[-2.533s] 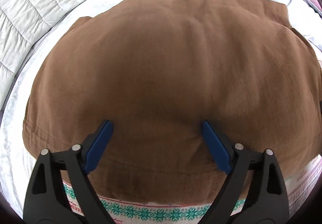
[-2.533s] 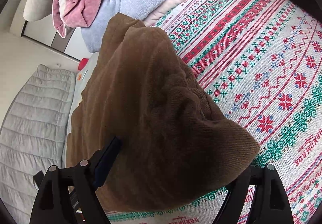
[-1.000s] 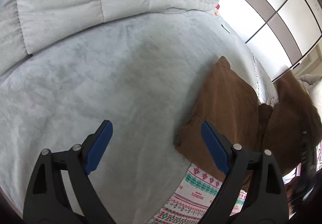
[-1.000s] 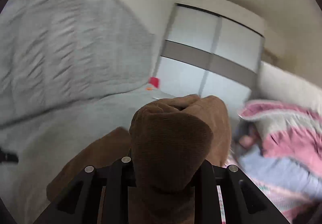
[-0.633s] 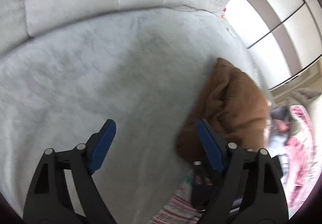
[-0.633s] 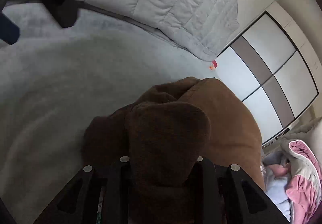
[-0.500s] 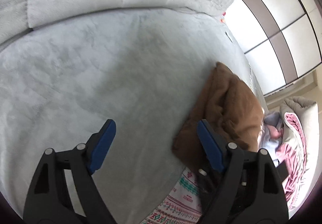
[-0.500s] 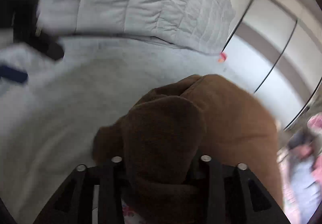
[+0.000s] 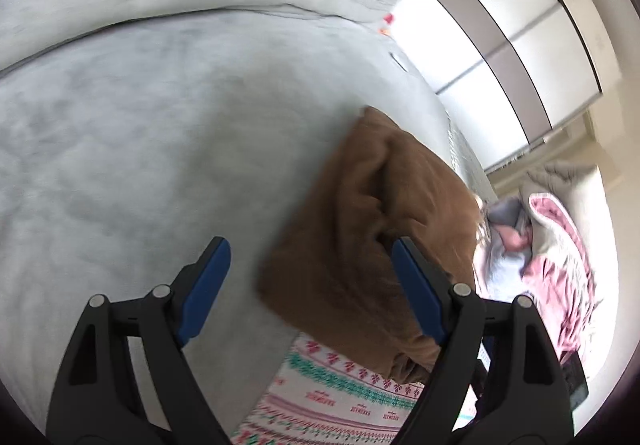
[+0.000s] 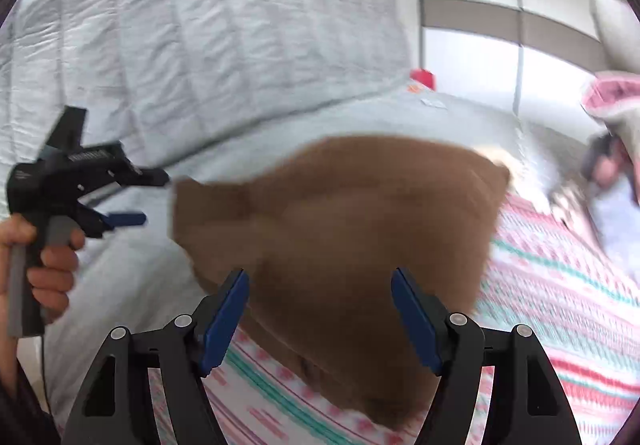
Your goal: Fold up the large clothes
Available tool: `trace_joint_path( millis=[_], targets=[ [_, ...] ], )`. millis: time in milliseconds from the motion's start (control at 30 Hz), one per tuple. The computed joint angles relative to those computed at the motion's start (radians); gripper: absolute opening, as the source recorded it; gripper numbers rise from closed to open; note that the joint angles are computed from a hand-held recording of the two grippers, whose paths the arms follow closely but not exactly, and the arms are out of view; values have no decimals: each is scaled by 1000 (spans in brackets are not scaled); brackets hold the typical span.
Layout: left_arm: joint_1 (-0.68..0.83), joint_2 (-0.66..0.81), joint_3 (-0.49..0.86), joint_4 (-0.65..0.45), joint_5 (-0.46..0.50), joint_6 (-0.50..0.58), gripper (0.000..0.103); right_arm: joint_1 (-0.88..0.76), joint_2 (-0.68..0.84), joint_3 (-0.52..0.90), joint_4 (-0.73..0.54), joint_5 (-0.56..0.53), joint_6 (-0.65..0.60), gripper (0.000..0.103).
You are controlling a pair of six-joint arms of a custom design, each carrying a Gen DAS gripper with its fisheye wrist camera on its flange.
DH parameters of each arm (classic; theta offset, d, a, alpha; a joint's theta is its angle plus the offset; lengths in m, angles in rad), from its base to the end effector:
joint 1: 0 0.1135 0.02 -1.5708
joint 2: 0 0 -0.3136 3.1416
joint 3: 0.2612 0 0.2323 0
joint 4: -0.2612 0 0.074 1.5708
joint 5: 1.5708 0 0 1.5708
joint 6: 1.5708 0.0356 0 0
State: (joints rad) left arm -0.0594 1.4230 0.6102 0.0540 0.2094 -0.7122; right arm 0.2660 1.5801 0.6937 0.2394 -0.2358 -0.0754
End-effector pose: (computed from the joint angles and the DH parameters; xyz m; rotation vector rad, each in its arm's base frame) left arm 0.2498 -0.0223 0.2271 -0.6647 2.3007 -0.6199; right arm 0.2853 0.0863 0.2257 -0.5055 2.1631 0.3665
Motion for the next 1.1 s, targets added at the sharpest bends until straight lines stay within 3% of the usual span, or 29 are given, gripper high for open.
trace_joint_path(
  millis=[167, 333, 367, 433, 500, 567, 633, 700, 800, 867, 933, 1000, 1067, 1100],
  targets=[
    [-133, 57, 15, 90, -75, 9, 83, -119, -12, -60, 19, -95, 33, 74],
    [-173, 120, 40, 70, -165, 3, 83, -11, 16, -67, 71, 74, 70, 68],
    [-168, 127, 42, 68, -170, -3, 80, -4, 24, -66, 73, 94, 71, 67],
    [-162, 122, 41, 62, -167, -16, 56, 9, 27, -70, 75, 123, 94, 62],
    [-138, 74, 25, 65, -130, -44, 56, 13, 25, -73, 69, 142, 93, 61],
    [-150, -8, -1, 95, -159, -54, 59, 12, 27, -74, 68, 143, 96, 61],
    [-209, -33, 34, 28, -274, -8, 85, 13, 30, -71, 61, 149, 95, 61],
    [-273, 21, 71, -12, -370, 43, 87, 17, 37, -69, 59, 156, 99, 61],
    [-282, 166, 124, -42, -328, 45, 86, 38, 48, -72, 60, 194, 99, 61],
    [-283, 249, 164, -82, -331, 41, 72, 48, 57, -75, 65, 213, 90, 61],
    [-274, 270, 168, -61, -303, 33, 47, 51, 68, -76, 66, 210, 76, 61],
    [-278, 259, 195, -88, -318, 41, 37, 30, 61, -68, 40, 175, 71, 61],
    [-282, 223, 212, -93, -329, 65, 34, -18, 53, -42, -7, 87, 87, 61],
    [-276, 195, 200, -63, -318, 83, 33, -66, 46, -27, -33, 6, 111, 54]
  ],
)
